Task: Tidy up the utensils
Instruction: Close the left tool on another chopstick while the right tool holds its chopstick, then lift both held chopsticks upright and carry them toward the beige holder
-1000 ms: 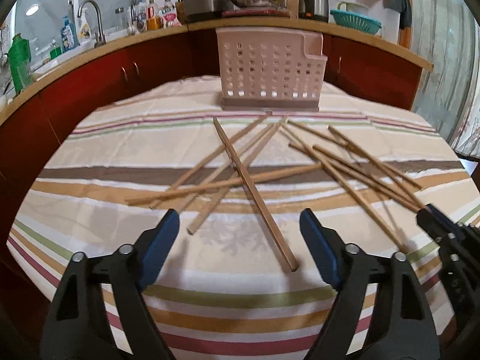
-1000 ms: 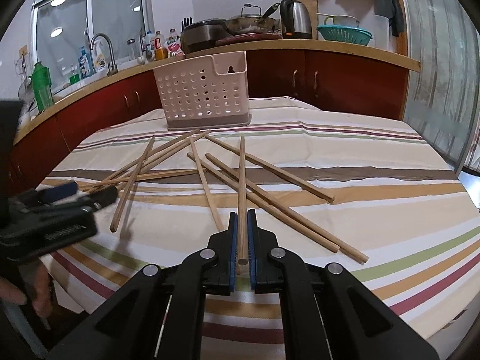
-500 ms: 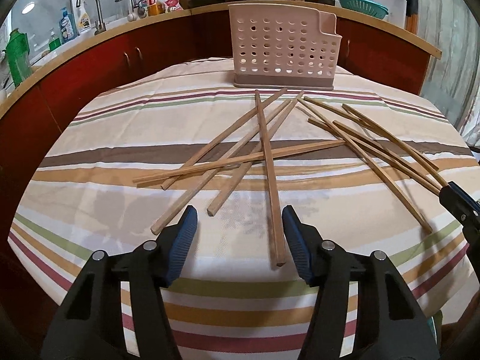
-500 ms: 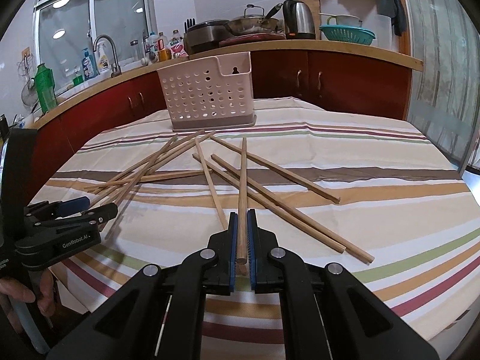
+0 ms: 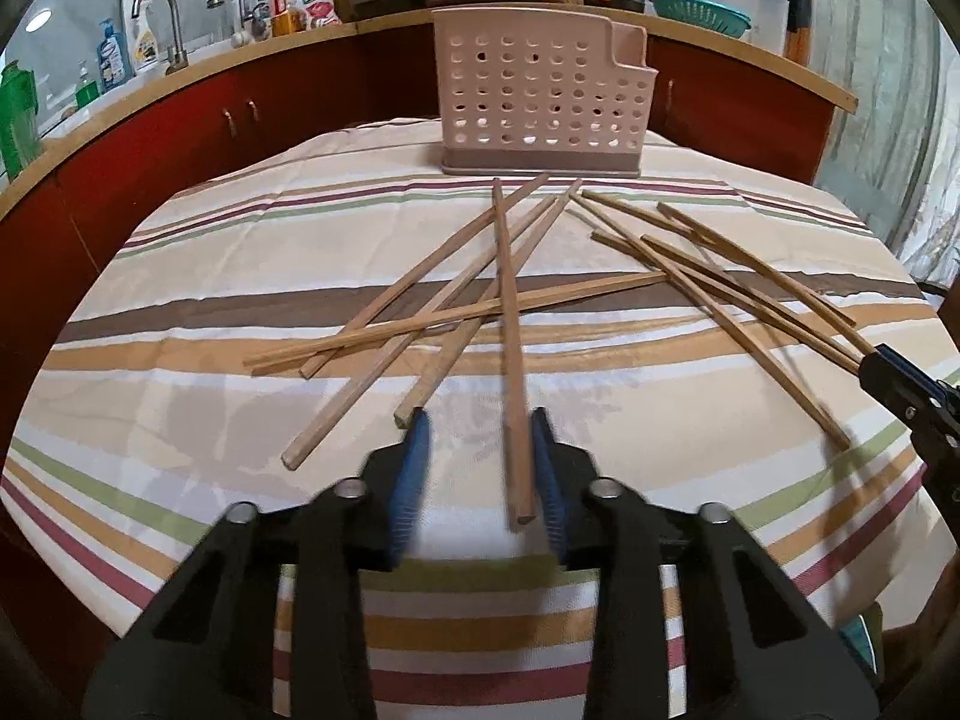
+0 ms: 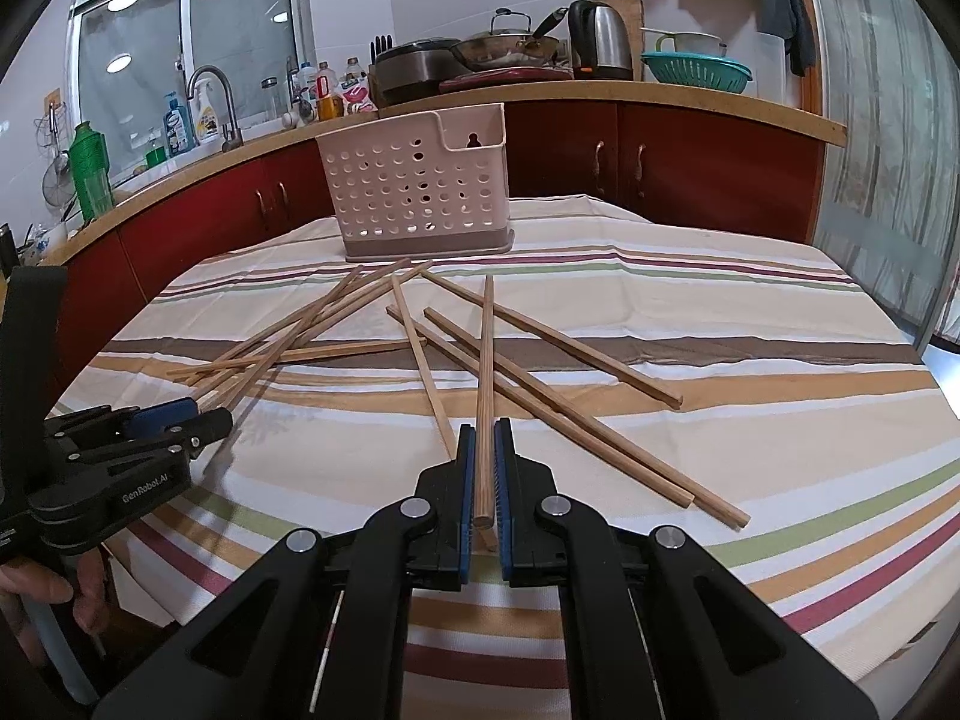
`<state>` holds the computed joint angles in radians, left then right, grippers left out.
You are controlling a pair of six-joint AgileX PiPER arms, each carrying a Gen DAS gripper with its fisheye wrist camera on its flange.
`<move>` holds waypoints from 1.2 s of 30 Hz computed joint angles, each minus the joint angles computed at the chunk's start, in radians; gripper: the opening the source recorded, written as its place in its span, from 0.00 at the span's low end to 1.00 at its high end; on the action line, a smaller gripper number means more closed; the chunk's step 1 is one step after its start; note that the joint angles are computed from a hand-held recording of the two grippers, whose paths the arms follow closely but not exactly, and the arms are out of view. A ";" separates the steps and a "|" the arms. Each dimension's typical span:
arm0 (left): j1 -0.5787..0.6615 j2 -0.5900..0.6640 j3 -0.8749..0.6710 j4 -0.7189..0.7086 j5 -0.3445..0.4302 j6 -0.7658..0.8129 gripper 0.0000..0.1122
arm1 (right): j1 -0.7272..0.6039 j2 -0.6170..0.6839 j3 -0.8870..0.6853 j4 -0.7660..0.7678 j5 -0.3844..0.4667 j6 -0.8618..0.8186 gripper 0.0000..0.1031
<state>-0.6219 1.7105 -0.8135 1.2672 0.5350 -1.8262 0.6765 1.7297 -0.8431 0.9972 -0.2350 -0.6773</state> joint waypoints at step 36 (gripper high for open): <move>-0.039 -0.201 0.109 0.263 0.110 -0.204 0.06 | 0.038 -0.091 -0.001 0.082 -0.064 -0.122 0.07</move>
<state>-0.6608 1.5091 -0.7045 1.5306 0.6453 -2.0303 0.7144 1.6382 -0.8437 1.0796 -0.2989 -0.7989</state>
